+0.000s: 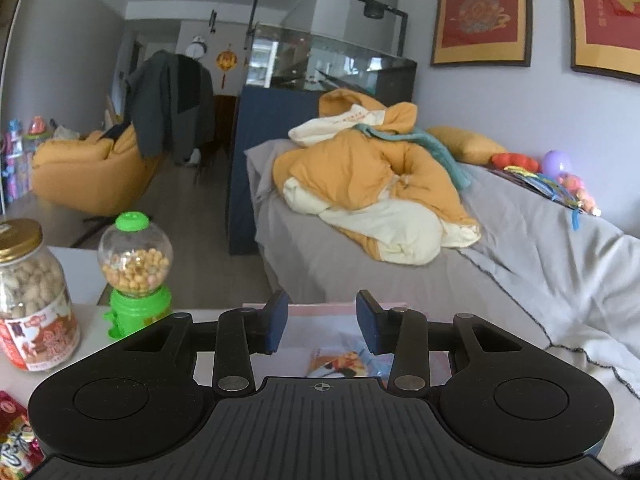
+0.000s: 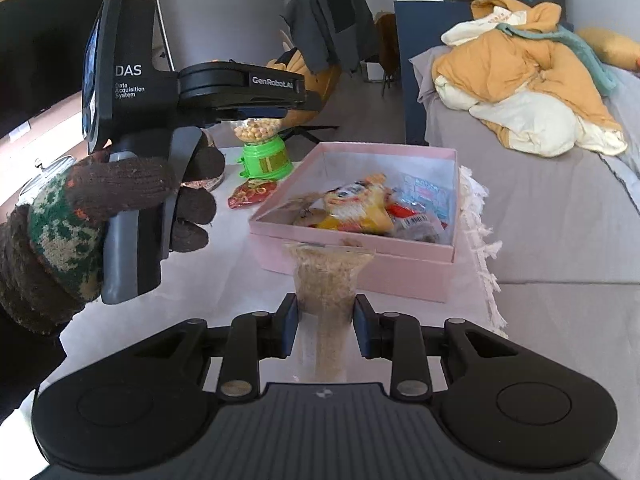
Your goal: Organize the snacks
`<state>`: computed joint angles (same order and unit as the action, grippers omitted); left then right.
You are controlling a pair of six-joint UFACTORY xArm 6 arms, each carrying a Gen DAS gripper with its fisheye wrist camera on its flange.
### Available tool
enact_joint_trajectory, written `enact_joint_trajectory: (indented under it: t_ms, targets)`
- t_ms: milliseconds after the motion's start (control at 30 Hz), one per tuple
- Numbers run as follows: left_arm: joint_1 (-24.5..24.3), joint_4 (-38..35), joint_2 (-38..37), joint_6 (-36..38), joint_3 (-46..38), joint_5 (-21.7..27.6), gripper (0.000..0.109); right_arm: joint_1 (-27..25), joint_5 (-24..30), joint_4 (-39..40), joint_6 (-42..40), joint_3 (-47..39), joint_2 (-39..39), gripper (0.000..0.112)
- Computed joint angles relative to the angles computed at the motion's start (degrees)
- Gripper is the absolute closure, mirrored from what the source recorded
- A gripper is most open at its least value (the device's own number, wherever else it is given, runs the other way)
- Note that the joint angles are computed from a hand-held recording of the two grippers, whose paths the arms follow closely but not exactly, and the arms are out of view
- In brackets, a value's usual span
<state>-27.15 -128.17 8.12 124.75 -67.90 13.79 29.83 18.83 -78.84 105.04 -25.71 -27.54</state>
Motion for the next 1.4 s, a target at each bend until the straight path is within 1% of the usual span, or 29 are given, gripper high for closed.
enact_joint_trajectory:
  t_ms: [100,167,200,267,300,333,400,467,500,567,600,633,667,700,733,833,933,1000,1033,1067,1100,1133,1167,1200,1233,1333,1400]
  targets:
    - [0.7,1.6,-0.9,-2.1,1.5,0.4,0.066,0.8,1.4,1.6,-1.4,-1.0,-0.1,0.084]
    - [1.6,5.4,-1.7,-6.5,3.1,1.7,0.066,0.6,1.9,3.3,-3.1,-1.7,-0.7,0.084]
    - [2.5,8.2,-2.5,-9.1,4.6,3.3,0.066,0.1,1.6,4.4,-4.3,-2.1,-1.1,0.084]
    - [5.0,13.6,-3.9,-13.9,7.6,6.9,0.066,-1.5,0.7,6.2,-6.3,-3.5,-1.5,0.084]
    - [7.0,16.1,-4.6,-16.0,9.5,9.2,0.066,-2.4,0.3,7.1,-7.2,-4.5,-1.4,0.084]
    - [9.0,17.6,-5.2,-17.2,11.0,11.0,0.066,-3.5,-0.4,7.6,-8.0,-6.0,-1.0,0.084]
    - [12.8,18.7,-5.7,-18.6,13.6,12.8,0.066,-5.8,-2.0,7.7,-8.3,-9.2,0.9,0.084]
    - [16.7,21.1,-5.6,-21.4,15.5,14.4,0.066,-7.9,-3.1,6.9,-7.1,-14.2,5.1,0.084]
    - [19.0,22.7,-5.5,-23.2,16.4,15.7,0.066,-8.5,-3.1,6.5,-6.7,-16.8,7.6,0.084]
    - [22.8,24.0,-5.2,-24.2,17.4,17.6,0.066,-9.4,-2.2,4.4,-4.2,-23.1,14.0,0.084]
    - [24.5,23.3,-5.0,-23.3,17.7,17.9,0.066,-9.8,-2.0,2.2,-1.7,-26.1,17.2,0.084]
    - [25.9,22.1,-4.9,-22.1,17.9,17.8,0.066,-10.2,-1.7,-2.1,3.2,-29.1,20.4,0.084]
    - [27.3,20.2,-4.8,-20.5,17.9,17.8,0.066,-10.9,-1.6,-4.5,6.6,-31.6,23.4,0.083]
    - [28.7,17.9,-4.5,-19.0,17.8,17.9,0.066,-11.3,-0.9,-4.5,8.2,-33.7,26.4,0.082]
    - [30.1,15.5,-4.1,-17.8,17.4,18.0,0.066,-11.4,0.1,-2.1,7.7,-35.0,28.5,0.079]
    - [32.7,8.0,-2.1,-15.1,15.7,17.6,0.066,-10.6,5.3,7.2,2.1,-36.4,32.7,0.079]
    - [34.0,4.0,-0.8,-13.7,15.0,18.7,0.066,-8.3,11.6,11.2,-1.8,-37.3,34.5,0.078]
    - [34.1,3.0,0.0,-11.8,14.5,17.9,0.066,-6.3,12.9,12.6,-5.0,-39.1,35.8,0.074]
    - [34.2,3.4,0.3,-11.5,14.2,17.1,0.066,-5.4,12.7,13.3,-7.1,-40.5,36.6,0.061]
    - [34.3,3.6,0.5,-11.3,14.1,16.4,0.066,-4.5,11.9,14.1,-9.7,-42.3,37.8,0.042]
    - [34.4,3.6,0.7,-11.4,13.9,16.0,0.066,-3.7,10.8,14.9,-12.2,-44.0,39.0,0.034]
    - [34.5,3.3,1.0,-11.6,13.5,15.8,0.066,-2.8,9.1,16.4,-16.0,-47.1,41.3,0.023]
    - [34.7,3.2,1.0,-12.2,13.4,15.8,0.066,-2.0,7.9,18.6,-19.9,-50.0,43.8,0.022]
    - [35.2,3.1,1.1,-12.8,13.4,16.2,0.066,-1.0,7.5,22.2,-25.6,-54.2,47.4,0.022]
    - [35.7,2.6,0.8,-12.7,14.0,16.8,0.066,-0.3,8.1,25.7,-30.4,-58.2,50.6,0.022]
    - [36.4,3.4,1.8,-13.8,13.4,17.2,0.066,1.1,12.7,35.1,-42.0,-73.9,63.7,0.022]
    - [36.4,6.0,2.8,-15.9,12.7,17.2,0.066,1.4,17.6,37.8,-45.1,-83.8,71.4,0.022]
